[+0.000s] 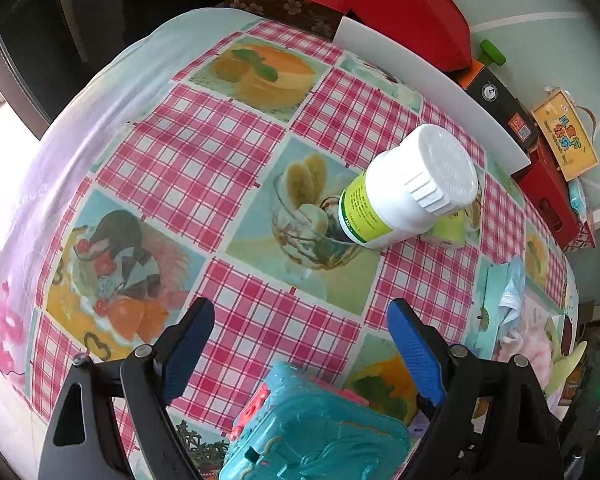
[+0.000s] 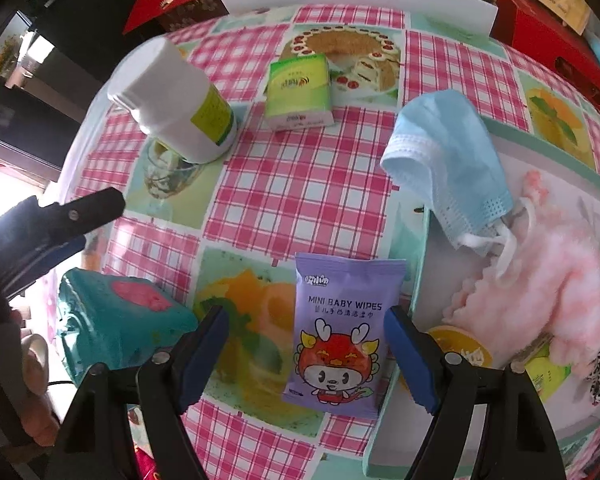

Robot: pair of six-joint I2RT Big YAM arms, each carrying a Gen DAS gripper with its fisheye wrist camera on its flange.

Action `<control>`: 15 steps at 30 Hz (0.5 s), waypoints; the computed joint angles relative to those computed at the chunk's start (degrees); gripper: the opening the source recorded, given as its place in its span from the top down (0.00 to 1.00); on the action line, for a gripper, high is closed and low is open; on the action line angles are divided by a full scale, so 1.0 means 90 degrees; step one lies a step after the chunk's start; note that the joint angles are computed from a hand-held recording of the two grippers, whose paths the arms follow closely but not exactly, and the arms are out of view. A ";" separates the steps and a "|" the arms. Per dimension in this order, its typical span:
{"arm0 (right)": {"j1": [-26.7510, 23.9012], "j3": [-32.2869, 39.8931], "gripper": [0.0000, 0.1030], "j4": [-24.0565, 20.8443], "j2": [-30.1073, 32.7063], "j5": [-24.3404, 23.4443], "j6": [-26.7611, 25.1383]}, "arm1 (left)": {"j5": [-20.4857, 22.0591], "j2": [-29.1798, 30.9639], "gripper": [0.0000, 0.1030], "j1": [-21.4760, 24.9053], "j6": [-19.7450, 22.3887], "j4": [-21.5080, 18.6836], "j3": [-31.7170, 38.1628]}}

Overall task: Organize soft objects
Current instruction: 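Grasp the purple baby wipes pack with the right tool and lift it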

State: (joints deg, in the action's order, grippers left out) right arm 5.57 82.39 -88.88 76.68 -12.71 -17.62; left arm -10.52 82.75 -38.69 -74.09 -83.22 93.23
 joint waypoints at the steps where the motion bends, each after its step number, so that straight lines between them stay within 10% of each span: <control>1: 0.0030 -0.0042 0.20 0.0032 -0.0012 0.0029 0.0032 | -0.0005 -0.0007 0.14 -0.0001 -0.0008 0.0005 -0.0002; 15: 0.0319 -0.0326 0.20 0.0290 -0.0171 0.0096 0.0070 | 0.0001 -0.0015 0.14 0.0011 -0.0070 -0.0025 -0.0013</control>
